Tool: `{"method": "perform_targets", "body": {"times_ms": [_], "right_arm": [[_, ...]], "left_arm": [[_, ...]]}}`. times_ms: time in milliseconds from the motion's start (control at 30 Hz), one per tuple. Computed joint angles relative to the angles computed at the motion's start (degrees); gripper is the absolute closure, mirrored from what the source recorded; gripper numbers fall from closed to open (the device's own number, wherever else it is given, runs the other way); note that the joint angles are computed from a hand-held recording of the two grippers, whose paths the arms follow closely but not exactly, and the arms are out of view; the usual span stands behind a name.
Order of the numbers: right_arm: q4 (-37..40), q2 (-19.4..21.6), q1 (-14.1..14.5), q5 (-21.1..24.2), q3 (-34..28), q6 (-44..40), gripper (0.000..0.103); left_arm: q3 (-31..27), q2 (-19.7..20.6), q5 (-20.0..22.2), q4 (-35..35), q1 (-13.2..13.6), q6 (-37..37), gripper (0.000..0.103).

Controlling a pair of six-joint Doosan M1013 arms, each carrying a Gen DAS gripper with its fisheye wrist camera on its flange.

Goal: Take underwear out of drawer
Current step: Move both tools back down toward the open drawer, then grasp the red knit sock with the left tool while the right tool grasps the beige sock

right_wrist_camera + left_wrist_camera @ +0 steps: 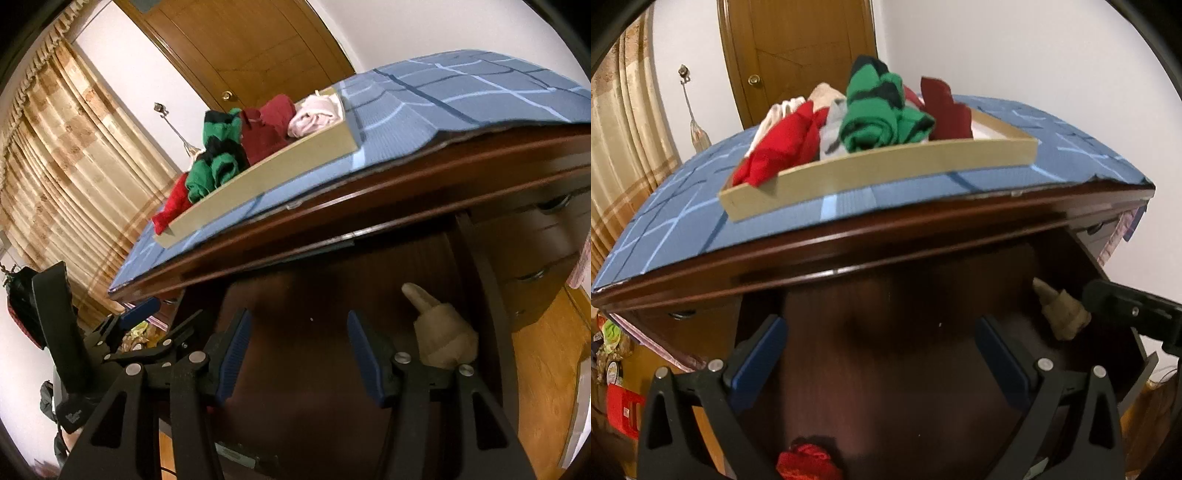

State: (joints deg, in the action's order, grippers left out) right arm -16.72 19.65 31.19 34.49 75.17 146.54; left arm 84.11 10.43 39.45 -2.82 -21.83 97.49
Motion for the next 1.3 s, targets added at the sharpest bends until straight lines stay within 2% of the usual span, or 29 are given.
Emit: {"method": "perform_targets", "body": {"times_ms": [300,533,833,967,1100,1300], "right_arm": [[-1.39,-0.56,0.65,2.53,1.48,1.10,0.046],[-1.68,-0.96,0.72,4.15,2.69,1.57,0.046],[-1.97,-0.46,0.55,9.15,2.00,-0.16,0.046],[-3.52,0.82,0.43,12.89,-0.50,-3.24,0.046],[-1.74,3.35,-0.59,18.02,-4.93,-10.03,0.046],[4.73,8.42,-2.62,28.05,-12.32,-20.95,0.046]], "left_arm": [[1.72,-0.59,3.51,-5.34,1.66,7.70,0.000],[2.40,-0.70,6.89,-7.54,3.83,8.62,0.000],[1.86,-0.11,10.37,-10.26,6.30,10.41,0.000],[0.74,-0.19,11.20,-10.96,7.91,12.16,0.000],[-0.80,-0.12,10.66,-9.49,8.93,10.70,0.000],[-2.95,1.27,16.17,-10.14,9.51,13.19,0.000]]}}
